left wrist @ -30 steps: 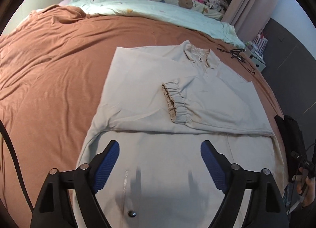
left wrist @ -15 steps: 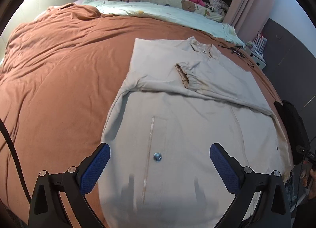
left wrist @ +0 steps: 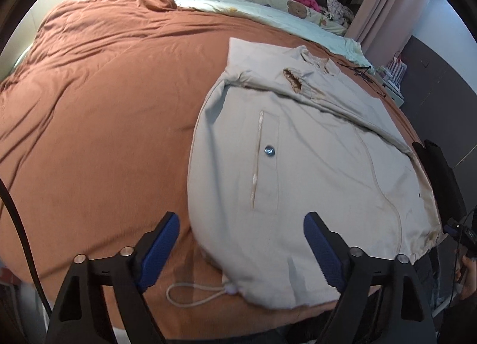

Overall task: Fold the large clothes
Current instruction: 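Move both tools down to the jacket's drawstring hem, then grasp the drawstring hem with both grippers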

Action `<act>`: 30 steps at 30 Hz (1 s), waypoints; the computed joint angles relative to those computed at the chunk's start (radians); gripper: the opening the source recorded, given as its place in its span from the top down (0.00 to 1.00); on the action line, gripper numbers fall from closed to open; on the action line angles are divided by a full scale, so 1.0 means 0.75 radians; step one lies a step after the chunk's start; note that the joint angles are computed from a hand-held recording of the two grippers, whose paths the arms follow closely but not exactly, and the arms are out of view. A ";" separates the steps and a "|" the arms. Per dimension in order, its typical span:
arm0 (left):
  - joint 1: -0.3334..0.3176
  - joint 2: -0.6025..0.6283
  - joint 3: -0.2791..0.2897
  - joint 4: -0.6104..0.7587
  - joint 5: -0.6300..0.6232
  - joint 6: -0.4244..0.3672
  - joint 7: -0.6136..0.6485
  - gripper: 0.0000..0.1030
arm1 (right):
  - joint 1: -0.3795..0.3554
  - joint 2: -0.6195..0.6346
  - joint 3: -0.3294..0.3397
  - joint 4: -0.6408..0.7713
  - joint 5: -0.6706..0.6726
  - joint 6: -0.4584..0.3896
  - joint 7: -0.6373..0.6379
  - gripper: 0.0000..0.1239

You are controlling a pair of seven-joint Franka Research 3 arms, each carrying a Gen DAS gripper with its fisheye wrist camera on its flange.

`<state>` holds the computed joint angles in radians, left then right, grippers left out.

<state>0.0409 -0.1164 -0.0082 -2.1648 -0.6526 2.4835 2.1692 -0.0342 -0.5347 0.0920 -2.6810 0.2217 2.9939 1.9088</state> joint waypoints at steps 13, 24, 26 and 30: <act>0.044 0.057 0.023 -0.020 -0.137 -0.089 0.016 0.60 | 0.365 -0.005 -0.330 -0.145 0.269 0.228 -0.202 0.40; 0.108 0.202 -0.045 0.109 -0.178 -0.135 -0.013 0.65 | 0.862 0.047 -0.847 -0.079 0.473 0.371 -0.426 0.42; 0.119 0.212 -0.054 0.118 -0.192 -0.142 -0.019 0.65 | 0.950 0.018 -0.945 -0.088 0.477 0.395 -0.439 0.42; 0.145 0.205 -0.056 0.109 -0.267 -0.208 0.015 0.66 | 1.194 -0.148 -1.211 -0.147 0.408 0.481 -0.460 0.45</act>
<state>0.1500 0.0374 -0.0502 -2.0832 -0.8529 2.3272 2.1807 0.8616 -0.6457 -0.8161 -2.7914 0.5277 3.3545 1.5637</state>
